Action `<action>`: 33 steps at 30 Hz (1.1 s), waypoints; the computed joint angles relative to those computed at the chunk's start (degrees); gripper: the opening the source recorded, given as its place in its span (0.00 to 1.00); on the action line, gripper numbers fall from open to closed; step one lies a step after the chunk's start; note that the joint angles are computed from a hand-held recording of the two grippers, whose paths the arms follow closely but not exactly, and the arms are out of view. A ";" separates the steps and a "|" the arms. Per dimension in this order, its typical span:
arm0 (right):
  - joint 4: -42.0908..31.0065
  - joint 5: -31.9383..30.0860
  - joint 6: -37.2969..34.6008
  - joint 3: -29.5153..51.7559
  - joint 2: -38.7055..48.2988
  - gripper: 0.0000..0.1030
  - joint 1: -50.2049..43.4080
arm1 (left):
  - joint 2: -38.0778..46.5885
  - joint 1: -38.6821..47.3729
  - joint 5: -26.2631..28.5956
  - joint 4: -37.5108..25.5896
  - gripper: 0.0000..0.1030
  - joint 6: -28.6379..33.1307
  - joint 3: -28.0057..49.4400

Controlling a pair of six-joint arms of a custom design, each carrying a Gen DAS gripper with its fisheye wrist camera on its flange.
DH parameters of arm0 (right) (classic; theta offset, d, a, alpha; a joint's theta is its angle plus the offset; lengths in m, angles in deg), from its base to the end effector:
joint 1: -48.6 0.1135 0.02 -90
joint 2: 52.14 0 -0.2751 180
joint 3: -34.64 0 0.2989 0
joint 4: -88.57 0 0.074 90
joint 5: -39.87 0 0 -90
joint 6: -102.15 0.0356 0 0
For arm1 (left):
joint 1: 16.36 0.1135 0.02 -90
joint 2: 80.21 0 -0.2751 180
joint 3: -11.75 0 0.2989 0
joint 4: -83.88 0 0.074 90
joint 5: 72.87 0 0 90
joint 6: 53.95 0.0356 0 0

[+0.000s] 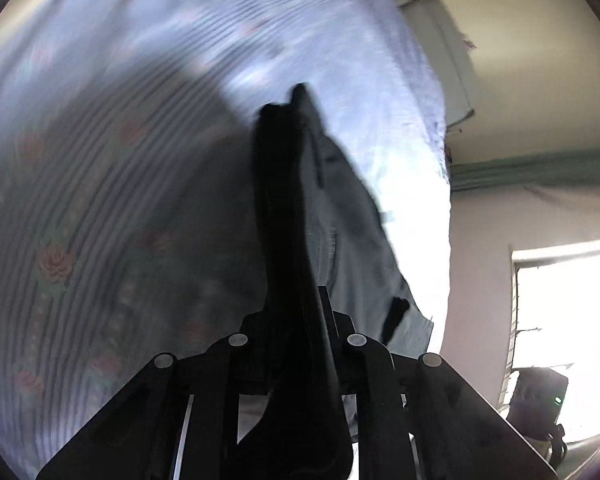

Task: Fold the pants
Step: 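Fold the lifted trousers over onto themselves with the left gripper and release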

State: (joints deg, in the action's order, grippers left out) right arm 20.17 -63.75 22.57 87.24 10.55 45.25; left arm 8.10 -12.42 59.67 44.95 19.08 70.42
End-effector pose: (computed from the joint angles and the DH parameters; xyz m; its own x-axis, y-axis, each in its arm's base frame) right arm 0.2099 -0.0039 0.1992 -0.9603 0.2323 -0.1545 0.1866 0.9466 0.2630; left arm 0.3092 -0.0028 0.1474 -0.9454 -0.2807 -0.1658 -0.0838 0.7006 -0.7086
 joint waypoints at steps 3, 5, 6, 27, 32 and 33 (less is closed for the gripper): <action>-4.54 -3.11 -7.21 -0.82 -4.70 0.59 -11.64 | -10.46 -7.12 -6.02 -2.66 0.16 -0.20 0.85; -7.76 -5.23 -13.91 -0.61 -6.55 0.59 -21.04 | -13.25 -12.74 -10.91 -3.86 0.16 -0.77 3.21; -8.75 -6.01 -17.10 -0.48 -6.83 0.59 -25.11 | -14.63 -16.72 -14.52 -4.93 0.16 -1.13 4.98; -20.69 -15.52 -60.61 30.95 34.65 0.59 -80.58 | 21.82 -63.36 -41.35 -21.13 0.16 -17.32 54.60; -19.05 -13.72 -57.57 37.72 45.08 0.59 -82.25 | 39.09 -64.97 -35.19 -26.97 0.16 -19.89 71.01; -18.80 -13.57 -57.30 38.74 46.46 0.59 -82.47 | 42.42 -65.64 -35.19 -28.85 0.16 -19.88 75.31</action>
State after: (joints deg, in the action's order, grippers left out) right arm 1.37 -77.32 -34.73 125.98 57.01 -37.22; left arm 50.52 -78.06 24.48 16.10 -0.81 145.73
